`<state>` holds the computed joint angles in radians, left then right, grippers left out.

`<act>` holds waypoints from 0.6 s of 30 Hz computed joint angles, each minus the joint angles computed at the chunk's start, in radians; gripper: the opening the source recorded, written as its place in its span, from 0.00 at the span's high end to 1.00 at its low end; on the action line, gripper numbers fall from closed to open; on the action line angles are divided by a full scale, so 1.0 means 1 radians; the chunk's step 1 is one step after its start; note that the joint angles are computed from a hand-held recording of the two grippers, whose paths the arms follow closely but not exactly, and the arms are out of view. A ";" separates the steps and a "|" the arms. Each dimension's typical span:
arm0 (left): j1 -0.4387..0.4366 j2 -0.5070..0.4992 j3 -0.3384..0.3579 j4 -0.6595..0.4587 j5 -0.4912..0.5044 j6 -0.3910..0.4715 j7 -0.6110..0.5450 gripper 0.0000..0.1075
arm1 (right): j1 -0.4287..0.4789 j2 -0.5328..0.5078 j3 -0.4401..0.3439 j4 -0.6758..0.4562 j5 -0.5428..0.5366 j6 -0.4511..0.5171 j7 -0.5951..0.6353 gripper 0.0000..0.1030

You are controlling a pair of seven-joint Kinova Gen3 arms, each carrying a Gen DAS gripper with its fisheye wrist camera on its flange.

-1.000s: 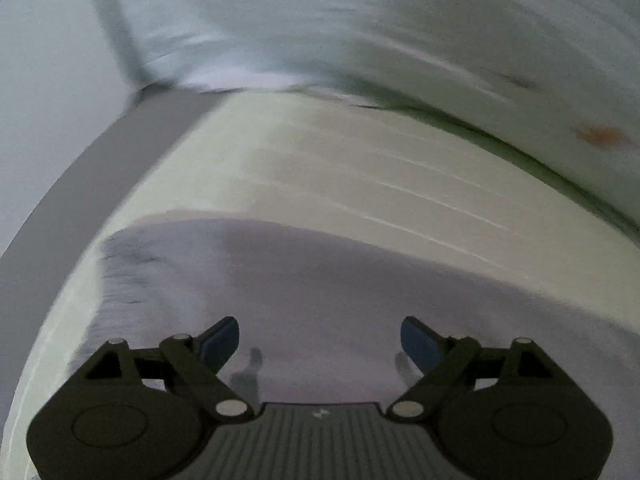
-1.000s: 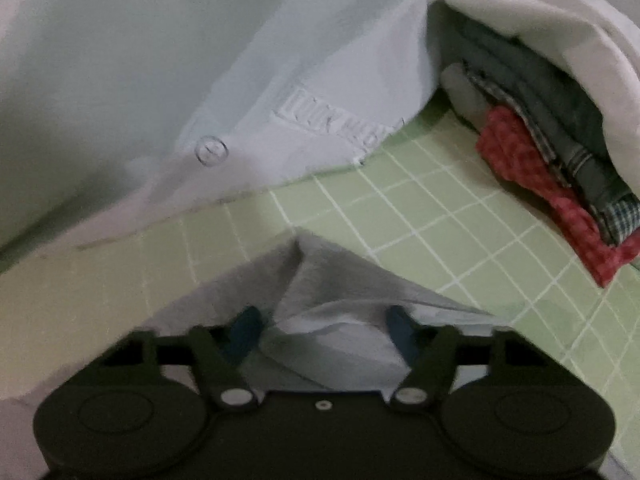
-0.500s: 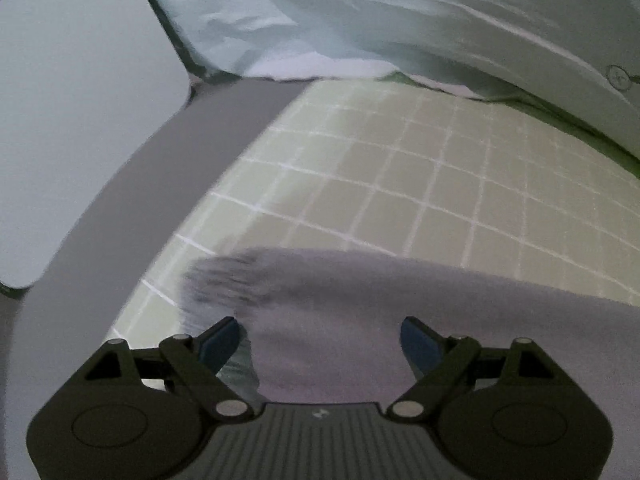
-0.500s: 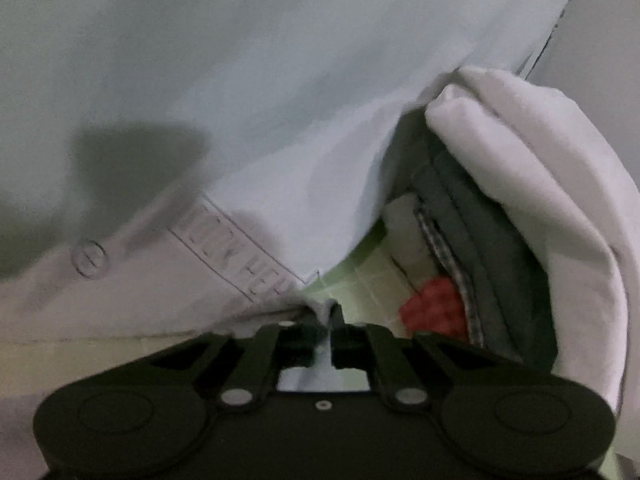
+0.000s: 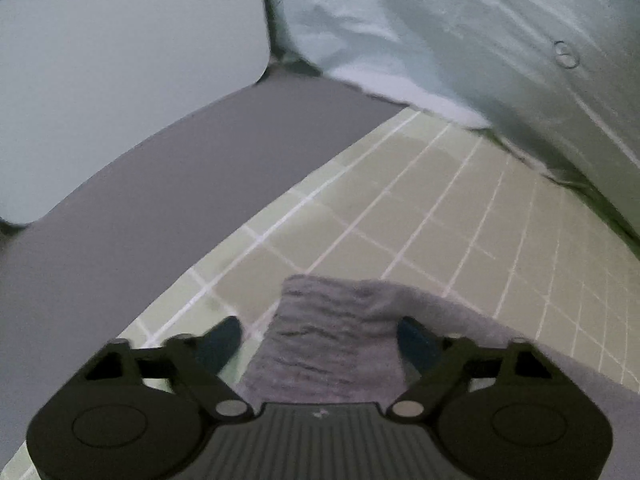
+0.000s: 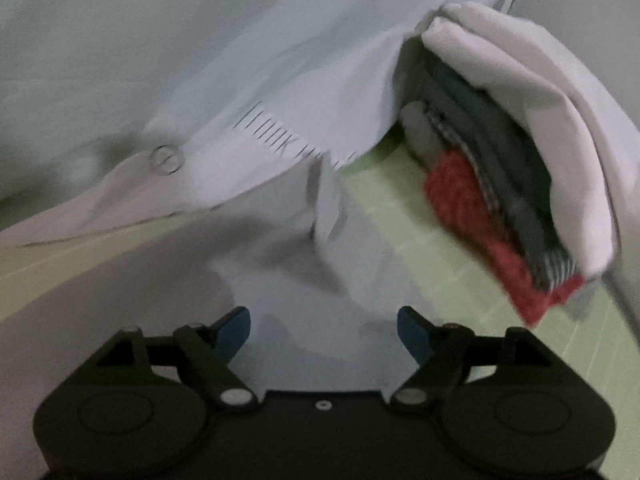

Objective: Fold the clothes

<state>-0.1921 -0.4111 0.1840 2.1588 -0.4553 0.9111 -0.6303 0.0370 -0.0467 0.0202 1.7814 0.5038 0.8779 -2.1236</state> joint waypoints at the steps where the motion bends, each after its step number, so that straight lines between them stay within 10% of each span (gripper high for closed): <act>1: -0.006 -0.002 0.020 0.000 -0.007 -0.001 0.005 0.60 | -0.001 -0.021 0.000 0.011 -0.027 0.002 0.002 0.20; 10: 0.053 0.072 0.017 -0.114 -0.084 0.116 -0.041 0.52 | -0.003 -0.208 -0.041 0.099 -0.109 0.037 -0.006 0.05; 13: 0.084 -0.018 0.081 -0.138 -0.097 0.186 -0.035 0.20 | -0.075 -0.336 0.082 0.146 -0.194 0.032 0.032 0.00; 18: 0.129 -0.231 0.221 -0.207 0.008 0.273 -0.042 0.05 | -0.120 -0.558 0.300 0.210 -0.393 0.089 0.110 0.00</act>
